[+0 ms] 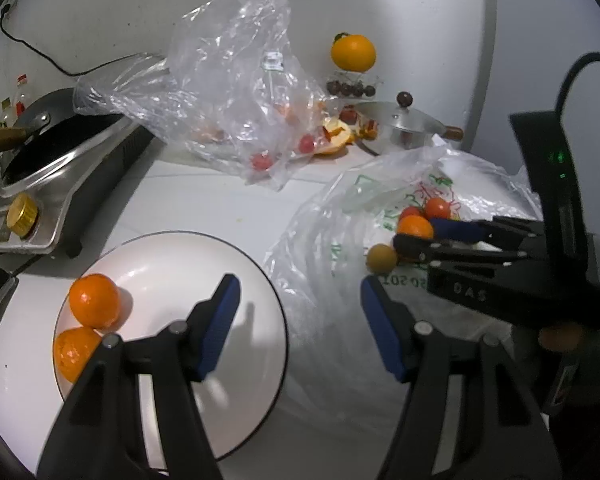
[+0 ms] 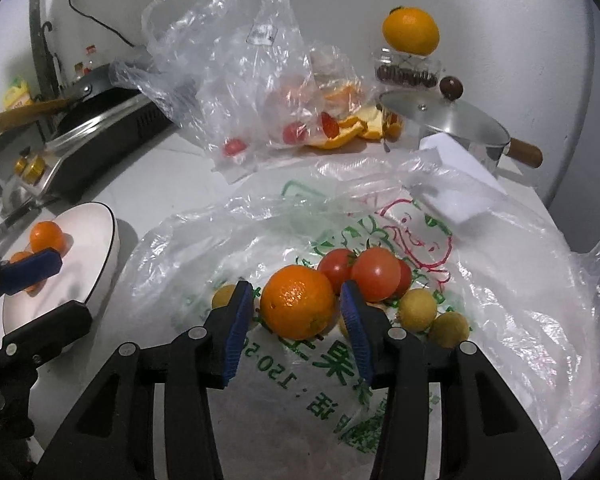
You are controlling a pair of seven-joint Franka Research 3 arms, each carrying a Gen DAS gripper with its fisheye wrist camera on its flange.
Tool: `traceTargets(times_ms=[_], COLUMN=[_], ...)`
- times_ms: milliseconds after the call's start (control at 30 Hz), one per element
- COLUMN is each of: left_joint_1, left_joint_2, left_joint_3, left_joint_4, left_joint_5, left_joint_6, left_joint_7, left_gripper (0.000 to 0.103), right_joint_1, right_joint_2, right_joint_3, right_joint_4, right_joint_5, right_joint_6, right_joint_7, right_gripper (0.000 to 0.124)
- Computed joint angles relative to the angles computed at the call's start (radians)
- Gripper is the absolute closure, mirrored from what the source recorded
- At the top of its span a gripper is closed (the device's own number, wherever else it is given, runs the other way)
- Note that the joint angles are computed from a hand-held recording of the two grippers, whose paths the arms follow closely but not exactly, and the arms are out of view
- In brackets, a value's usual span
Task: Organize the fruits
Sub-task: 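Grasp a small yellow fruit with the left tool while the right tool grasps a tangerine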
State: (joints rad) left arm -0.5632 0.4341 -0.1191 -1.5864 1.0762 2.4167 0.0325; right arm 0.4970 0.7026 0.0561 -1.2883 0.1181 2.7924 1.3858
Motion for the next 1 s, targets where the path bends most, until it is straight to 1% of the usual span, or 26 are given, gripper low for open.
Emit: traceTargets(times_ms=[100,133,167,200,300,400,467,633,733,800,933,1000], left_joint_1=[-0.007,-0.010,-0.013,-0.017,-0.029,-0.041,-0.051,-0.074,-0.086,-0.095,-0.105,-0.110], left_joint_2=[0.008,0.011,0.016,0.021,0.038,0.059,0.079,0.140,0.187,0.226,0.304,0.344], left_joint_3=[-0.002,-0.003,-0.004,-0.004,-0.002,0.001,0.006,0.018,0.028,0.037,0.057,0.066], left_joint_4=[0.014,0.020,0.029,0.038,0.068,0.103,0.135,0.229,0.297,0.355,0.468,0.527], left_joint_5=[-0.003,-0.004,-0.007,-0.009,-0.013,-0.019,-0.023,-0.054,-0.083,-0.106,-0.160,-0.189], left_joint_6=[-0.015,-0.020,-0.028,-0.036,-0.055,-0.069,-0.080,-0.097,-0.106,-0.121,-0.122,-0.122], left_joint_7=[0.012,0.017,0.025,0.033,0.055,0.078,0.097,0.157,0.211,0.259,0.348,0.396], left_gripper=[0.039,0.039,0.039,0.039,0.039,0.039,0.039,0.039,0.039,0.039,0.040,0.046], right_joint_1=[-0.007,-0.007,-0.009,-0.024,-0.044,-0.088,-0.104,-0.155,-0.183,-0.215,-0.268,-0.285], right_joint_2=[0.007,0.005,0.001,-0.005,-0.039,-0.079,-0.101,-0.152,-0.167,-0.174,-0.180,-0.177], right_joint_3=[0.011,0.011,0.013,0.034,0.063,0.115,0.130,0.169,0.190,0.222,0.278,0.296], right_joint_4=[0.016,0.011,0.004,-0.007,-0.072,-0.134,-0.164,-0.236,-0.259,-0.273,-0.286,-0.284], right_joint_5=[0.005,0.005,0.007,0.021,0.053,0.113,0.147,0.232,0.276,0.316,0.395,0.431], right_joint_6=[-0.031,-0.026,-0.017,-0.009,0.051,0.091,0.111,0.168,0.183,0.194,0.213,0.217], right_joint_7=[-0.012,-0.017,-0.023,-0.049,-0.101,-0.166,-0.196,-0.272,-0.313,-0.357,-0.451,-0.487], right_gripper=[0.077,0.081,0.082,0.082,0.082,0.082,0.082,0.082,0.082,0.082,0.082,0.082])
